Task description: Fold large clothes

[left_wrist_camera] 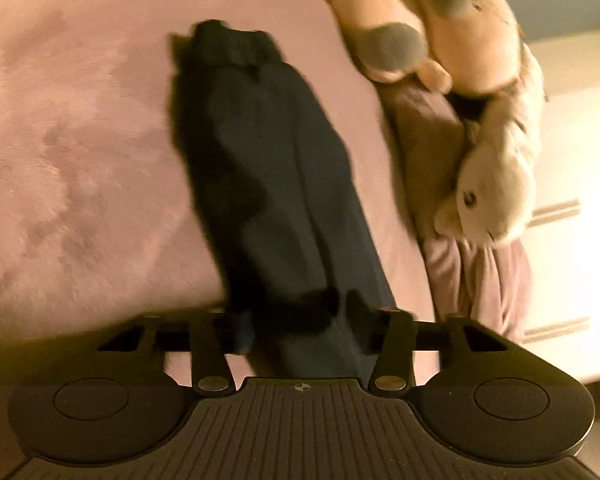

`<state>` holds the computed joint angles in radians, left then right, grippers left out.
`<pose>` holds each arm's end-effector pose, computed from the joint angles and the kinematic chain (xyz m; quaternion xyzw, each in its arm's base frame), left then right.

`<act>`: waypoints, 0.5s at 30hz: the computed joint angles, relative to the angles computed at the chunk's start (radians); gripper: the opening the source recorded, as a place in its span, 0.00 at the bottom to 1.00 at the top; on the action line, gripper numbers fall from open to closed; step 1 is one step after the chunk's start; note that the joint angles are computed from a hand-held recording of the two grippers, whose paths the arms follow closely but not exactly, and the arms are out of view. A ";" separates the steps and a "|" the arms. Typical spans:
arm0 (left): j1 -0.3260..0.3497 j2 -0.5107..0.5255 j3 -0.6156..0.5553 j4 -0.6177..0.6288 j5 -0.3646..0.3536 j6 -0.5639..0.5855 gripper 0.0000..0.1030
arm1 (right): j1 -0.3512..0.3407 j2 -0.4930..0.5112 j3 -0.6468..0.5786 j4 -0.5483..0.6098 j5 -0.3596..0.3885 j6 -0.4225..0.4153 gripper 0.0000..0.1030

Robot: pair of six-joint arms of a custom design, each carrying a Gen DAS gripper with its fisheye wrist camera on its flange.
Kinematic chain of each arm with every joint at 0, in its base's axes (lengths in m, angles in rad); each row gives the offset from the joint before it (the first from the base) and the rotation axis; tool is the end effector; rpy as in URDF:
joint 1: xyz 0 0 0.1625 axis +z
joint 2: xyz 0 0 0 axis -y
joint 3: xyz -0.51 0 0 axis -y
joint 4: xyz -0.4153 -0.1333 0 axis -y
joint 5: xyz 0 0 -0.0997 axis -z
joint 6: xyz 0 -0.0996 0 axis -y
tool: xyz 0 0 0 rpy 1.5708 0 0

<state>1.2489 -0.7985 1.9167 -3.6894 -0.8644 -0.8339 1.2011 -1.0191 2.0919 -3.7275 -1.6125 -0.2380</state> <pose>-0.0195 -0.6841 0.1973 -0.3690 0.7545 -0.5427 0.0084 -0.0965 -0.6064 0.2735 -0.0671 -0.8540 0.4867 0.1713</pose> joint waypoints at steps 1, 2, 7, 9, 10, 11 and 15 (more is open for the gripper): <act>0.005 -0.003 -0.001 0.015 -0.003 -0.010 0.31 | -0.001 0.001 -0.001 0.002 -0.001 0.002 0.44; 0.011 -0.006 -0.001 0.024 -0.012 -0.011 0.28 | -0.003 0.004 -0.001 -0.003 0.000 0.008 0.44; 0.018 -0.006 0.005 -0.006 -0.041 0.015 0.17 | 0.014 0.016 -0.010 -0.012 -0.052 -0.009 0.40; 0.016 -0.006 0.007 -0.019 -0.040 0.031 0.13 | 0.022 0.018 -0.015 -0.007 -0.072 -0.030 0.38; 0.015 -0.001 0.000 -0.025 -0.042 0.043 0.12 | 0.025 0.019 -0.017 -0.006 -0.080 -0.037 0.37; 0.011 -0.001 0.001 -0.034 -0.039 0.058 0.12 | 0.025 0.018 -0.017 -0.003 -0.081 -0.040 0.36; -0.015 -0.006 -0.012 -0.017 -0.001 0.133 0.10 | 0.012 0.007 -0.012 0.004 -0.059 -0.010 0.30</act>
